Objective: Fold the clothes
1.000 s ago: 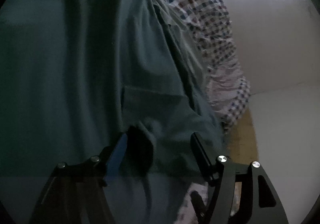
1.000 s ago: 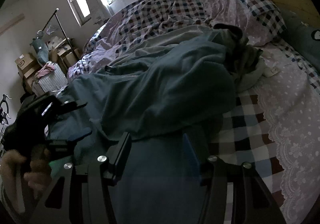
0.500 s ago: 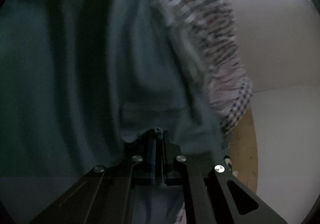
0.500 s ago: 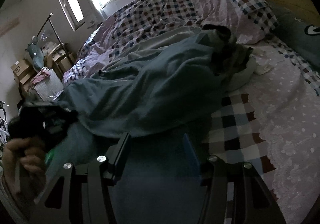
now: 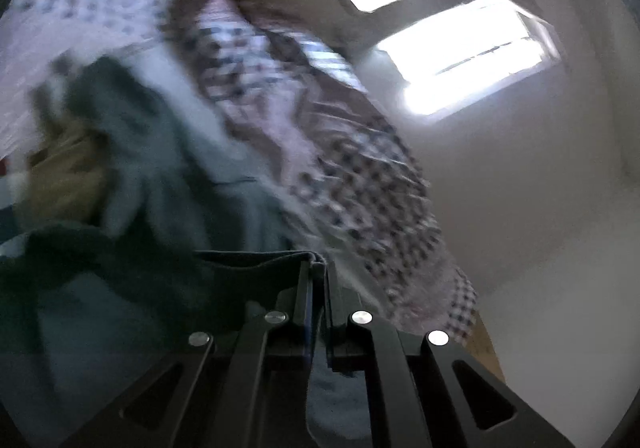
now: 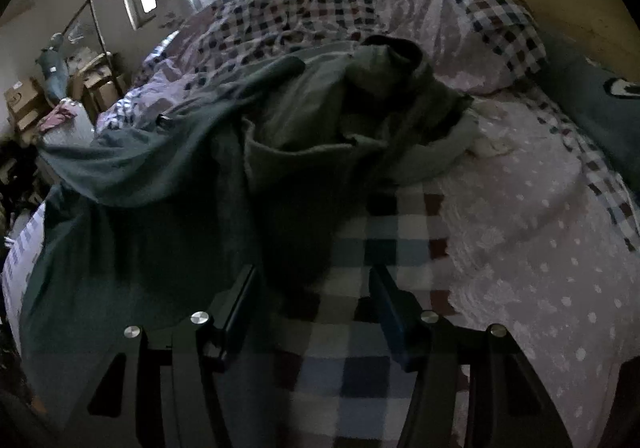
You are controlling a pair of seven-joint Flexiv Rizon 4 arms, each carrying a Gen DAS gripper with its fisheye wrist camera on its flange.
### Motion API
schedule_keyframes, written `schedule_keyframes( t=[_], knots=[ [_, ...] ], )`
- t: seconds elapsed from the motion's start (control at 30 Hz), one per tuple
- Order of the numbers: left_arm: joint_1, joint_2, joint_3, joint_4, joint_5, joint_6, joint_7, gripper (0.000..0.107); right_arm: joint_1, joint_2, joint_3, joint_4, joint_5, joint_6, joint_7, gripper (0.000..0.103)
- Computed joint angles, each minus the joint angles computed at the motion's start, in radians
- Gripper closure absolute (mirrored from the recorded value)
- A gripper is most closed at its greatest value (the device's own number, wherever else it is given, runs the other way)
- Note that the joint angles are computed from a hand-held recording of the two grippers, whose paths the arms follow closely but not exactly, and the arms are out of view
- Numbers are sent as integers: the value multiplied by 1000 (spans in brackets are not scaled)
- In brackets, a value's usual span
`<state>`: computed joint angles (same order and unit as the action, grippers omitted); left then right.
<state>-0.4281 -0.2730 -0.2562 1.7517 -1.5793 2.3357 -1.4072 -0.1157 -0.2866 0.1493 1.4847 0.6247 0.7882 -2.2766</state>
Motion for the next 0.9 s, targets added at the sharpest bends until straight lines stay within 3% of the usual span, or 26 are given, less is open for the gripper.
schedule_keyframes(
  t=[0.1,0.27,0.33,0.43,0.53,0.6,0.67,0.7,0.83,0.9],
  knots=[
    [6,0,-4,9,-49,19,22,104,-16,19,25,4,76,25,-74,43],
    [6,-2,-2,9,-37,51,54,104,10,95,51,67,181,149,-302,57],
    [9,-2,6,18,-22,51,38,104,62,109,47,110,125,237,-363,68],
    [12,4,10,32,-23,46,17,104,138,100,41,171,-1,384,-391,71],
    [17,9,14,46,-21,32,5,104,221,51,31,257,-200,619,-411,72],
    [20,11,20,59,-8,23,-16,104,298,17,-41,310,-365,732,-332,73],
    [23,10,25,68,3,13,-34,104,366,-14,-128,326,-473,783,-246,100],
    [25,11,30,76,15,6,-51,104,374,-27,-151,318,-508,793,-193,102],
    [30,11,38,95,27,-10,-84,104,249,-28,-84,203,-377,709,-35,102],
    [32,6,29,84,-8,-10,-52,104,287,-26,-175,222,-439,742,128,103]
  ],
)
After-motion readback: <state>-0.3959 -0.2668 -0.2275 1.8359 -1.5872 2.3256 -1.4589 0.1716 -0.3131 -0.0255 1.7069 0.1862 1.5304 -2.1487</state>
